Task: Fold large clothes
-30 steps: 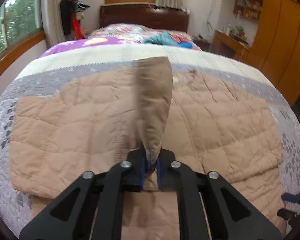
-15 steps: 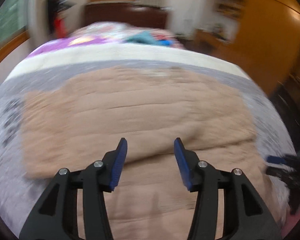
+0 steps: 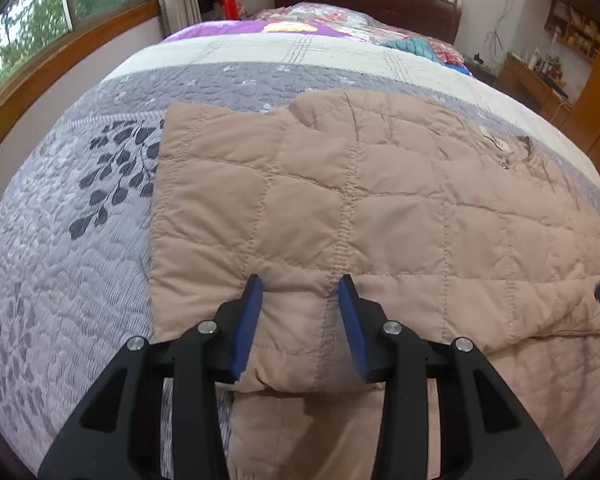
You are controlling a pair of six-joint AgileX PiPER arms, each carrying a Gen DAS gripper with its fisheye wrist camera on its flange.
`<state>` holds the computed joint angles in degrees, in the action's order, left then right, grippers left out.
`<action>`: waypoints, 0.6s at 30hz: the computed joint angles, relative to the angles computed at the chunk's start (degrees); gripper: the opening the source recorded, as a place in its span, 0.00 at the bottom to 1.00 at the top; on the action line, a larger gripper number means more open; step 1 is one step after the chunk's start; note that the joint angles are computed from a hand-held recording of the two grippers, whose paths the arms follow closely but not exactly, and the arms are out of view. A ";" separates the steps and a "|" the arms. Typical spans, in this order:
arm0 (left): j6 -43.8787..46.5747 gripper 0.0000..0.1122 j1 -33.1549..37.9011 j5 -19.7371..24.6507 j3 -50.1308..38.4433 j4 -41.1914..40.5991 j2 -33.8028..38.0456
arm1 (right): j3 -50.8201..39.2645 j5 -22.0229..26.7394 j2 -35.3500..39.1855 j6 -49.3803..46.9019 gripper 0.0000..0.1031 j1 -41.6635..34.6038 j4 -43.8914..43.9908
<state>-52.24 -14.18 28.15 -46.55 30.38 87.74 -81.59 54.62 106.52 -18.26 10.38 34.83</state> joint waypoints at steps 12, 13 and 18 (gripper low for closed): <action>12.48 0.34 3.68 -3.04 1.78 -11.28 -6.94 | 1.56 -1.96 -2.85 -3.46 0.09 -0.31 3.28; 12.69 0.34 3.99 -2.98 1.74 -11.68 -8.24 | 2.23 -1.89 -4.29 -3.67 0.09 -1.05 3.10; 11.83 0.31 3.28 -1.83 -0.62 -10.94 -8.68 | 6.19 -2.96 -11.84 -3.86 0.09 -4.90 -0.90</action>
<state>-40.40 -10.90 26.32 -47.17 19.44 79.06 -75.41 51.66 94.68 -22.12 5.48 33.93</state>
